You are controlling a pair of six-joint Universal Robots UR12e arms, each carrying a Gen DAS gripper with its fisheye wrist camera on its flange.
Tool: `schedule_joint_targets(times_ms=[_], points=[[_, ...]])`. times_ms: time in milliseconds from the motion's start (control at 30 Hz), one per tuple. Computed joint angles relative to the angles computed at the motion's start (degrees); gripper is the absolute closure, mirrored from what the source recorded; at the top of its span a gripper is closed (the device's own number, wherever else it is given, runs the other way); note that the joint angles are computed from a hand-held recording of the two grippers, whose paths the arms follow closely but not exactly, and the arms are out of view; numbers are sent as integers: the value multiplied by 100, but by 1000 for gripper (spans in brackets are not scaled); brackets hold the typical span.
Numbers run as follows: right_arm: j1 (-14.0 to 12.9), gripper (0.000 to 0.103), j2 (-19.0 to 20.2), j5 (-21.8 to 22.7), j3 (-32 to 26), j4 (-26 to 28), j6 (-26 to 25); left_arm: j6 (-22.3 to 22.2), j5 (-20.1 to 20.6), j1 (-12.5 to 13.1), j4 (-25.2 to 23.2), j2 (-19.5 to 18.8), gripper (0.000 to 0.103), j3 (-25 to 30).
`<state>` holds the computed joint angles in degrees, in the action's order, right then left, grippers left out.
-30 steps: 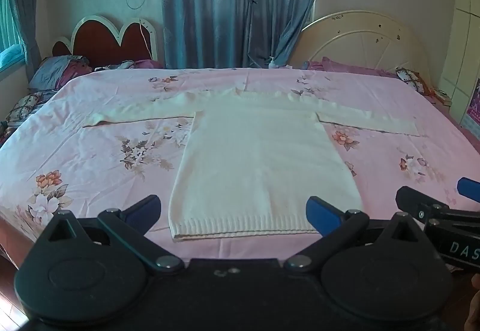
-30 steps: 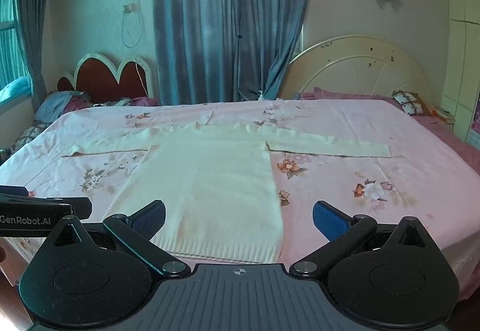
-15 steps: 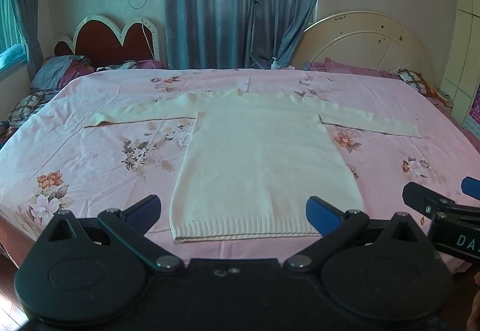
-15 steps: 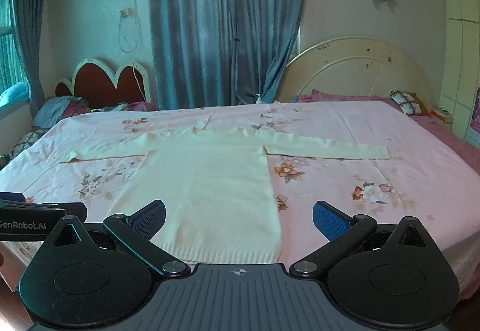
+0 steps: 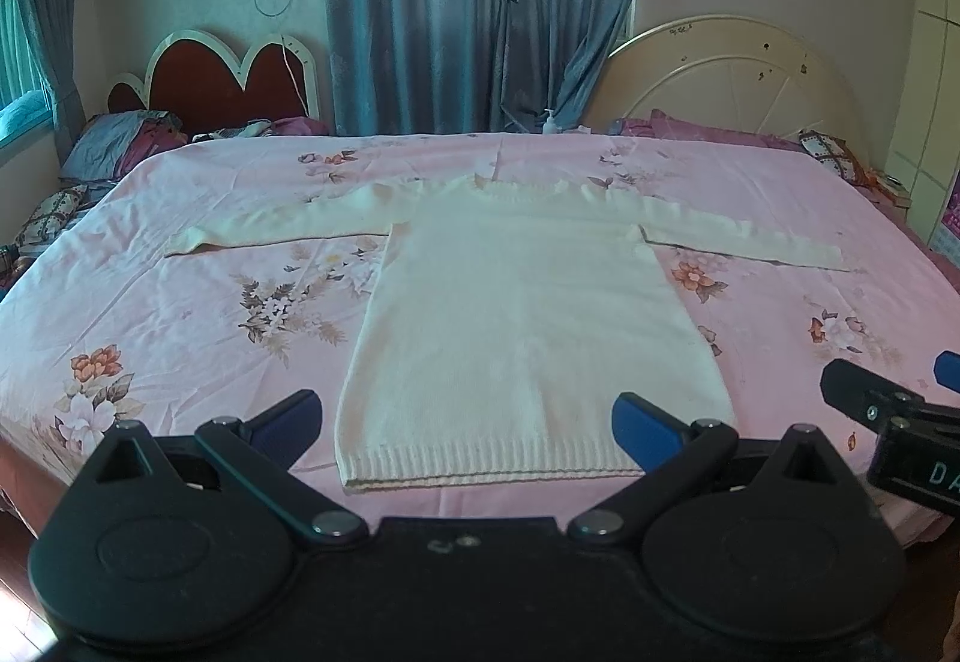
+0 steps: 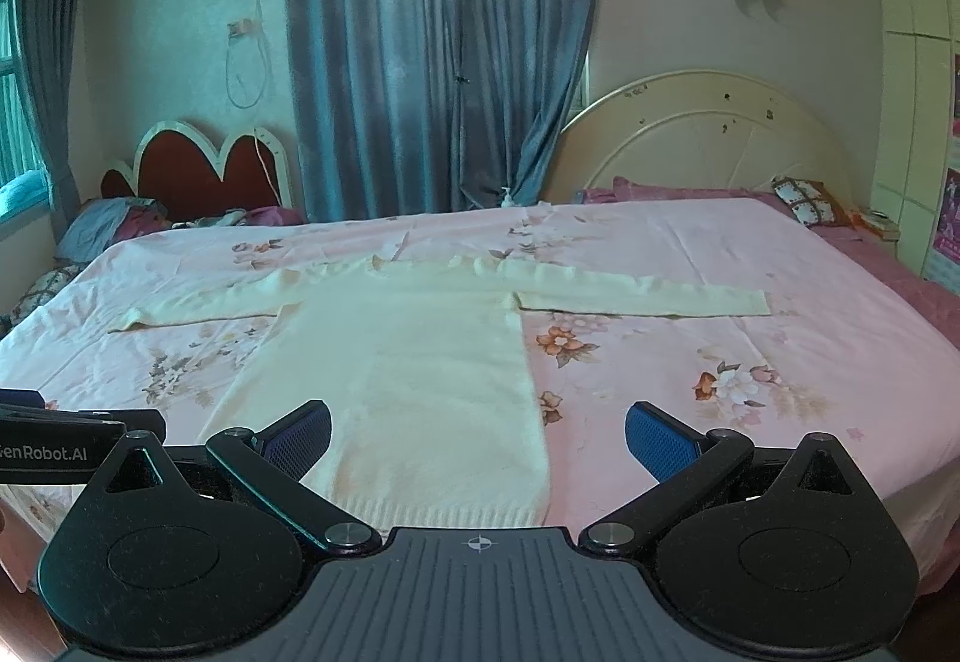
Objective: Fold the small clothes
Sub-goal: 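Move both grippers toward the cream sweater, approaching its sleeve cuffs, then grasp the sleeve cuff with the right gripper and lift it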
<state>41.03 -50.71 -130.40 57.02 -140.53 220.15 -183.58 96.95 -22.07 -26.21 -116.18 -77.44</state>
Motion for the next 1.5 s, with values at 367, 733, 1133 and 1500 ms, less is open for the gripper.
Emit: schedule_joint_targets(times_ms=[367,733,1133,1500], points=[[-52,0,49,-85,-32,48,-44,-88,-23,43,-275,-159,0,240],[-201,0,205,-134,-221,104,-106,-7,120,63,-825,-498,0,789],[-491,0,461,20,-475,87,-230,2,-118,127,-975,-1210,1,1730],[-836,1,944,-69,-1081,318,-190,272,-863,279,-1327,-2357,1,3423]])
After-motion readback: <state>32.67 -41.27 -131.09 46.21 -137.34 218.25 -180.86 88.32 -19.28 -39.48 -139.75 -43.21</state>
